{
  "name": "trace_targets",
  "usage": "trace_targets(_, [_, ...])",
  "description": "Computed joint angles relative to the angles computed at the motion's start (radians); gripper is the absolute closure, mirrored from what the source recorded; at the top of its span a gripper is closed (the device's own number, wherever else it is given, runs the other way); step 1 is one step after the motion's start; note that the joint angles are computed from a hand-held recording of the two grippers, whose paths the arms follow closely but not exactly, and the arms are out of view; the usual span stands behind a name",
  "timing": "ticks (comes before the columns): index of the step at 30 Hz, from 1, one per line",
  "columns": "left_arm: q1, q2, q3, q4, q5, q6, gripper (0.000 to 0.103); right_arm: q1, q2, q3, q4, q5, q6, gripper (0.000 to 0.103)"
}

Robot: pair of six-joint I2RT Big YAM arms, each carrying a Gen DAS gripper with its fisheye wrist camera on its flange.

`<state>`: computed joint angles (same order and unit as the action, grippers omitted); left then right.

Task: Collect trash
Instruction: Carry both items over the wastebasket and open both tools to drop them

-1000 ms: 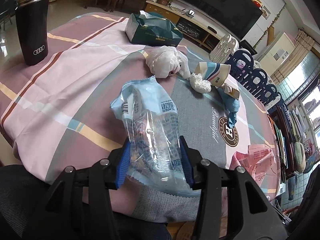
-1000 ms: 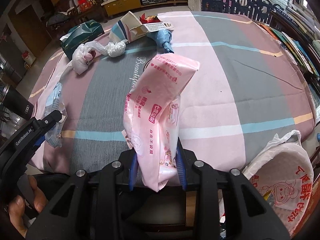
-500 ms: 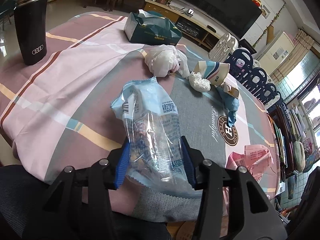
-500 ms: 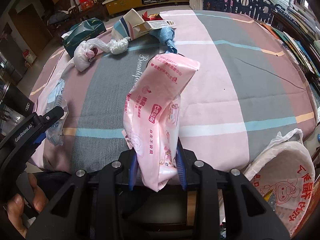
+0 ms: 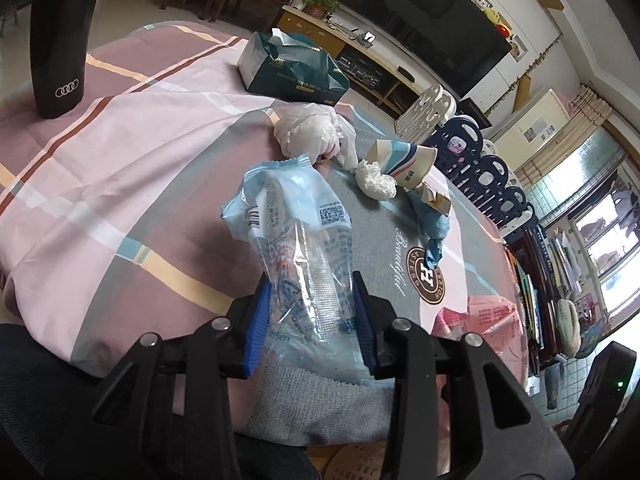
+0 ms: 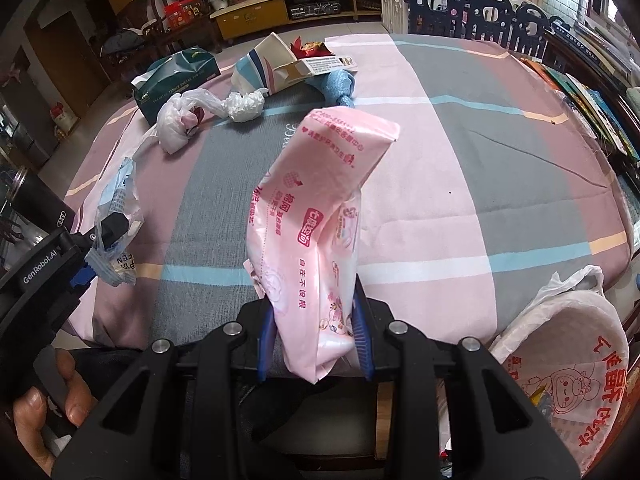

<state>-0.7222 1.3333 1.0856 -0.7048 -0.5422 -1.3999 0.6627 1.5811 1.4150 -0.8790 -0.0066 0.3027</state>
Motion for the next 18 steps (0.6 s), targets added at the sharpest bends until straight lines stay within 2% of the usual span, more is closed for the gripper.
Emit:
trace_targets(6, [-0.009, -0.020, -0.024, 0.057, -0.027, 0.022, 0.064, -0.025, -0.044, -0.004, 0.027, -0.017, 0.012, 0.069])
trace_targets(7, [-0.013, -0.019, -0.018, 0.046, -0.037, 0.017, 0.064, -0.033, -0.058, -0.009, 0.035, -0.016, 0.012, 0.069])
trace_targets(10, [-0.029, 0.003, 0.035, -0.047, -0.059, -0.015, 0.064, -0.056, -0.095, -0.030, 0.051, -0.014, 0.008, 0.069])
trace_targets(13, [-0.064, 0.027, 0.085, -0.076, -0.058, -0.009, 0.064, -0.090, -0.131, -0.061, 0.050, -0.031, 0.012, 0.069])
trace_targets(18, [-0.136, 0.081, 0.186, -0.088, -0.058, 0.073, 0.064, -0.149, -0.213, -0.109, 0.025, -0.035, -0.036, 0.069])
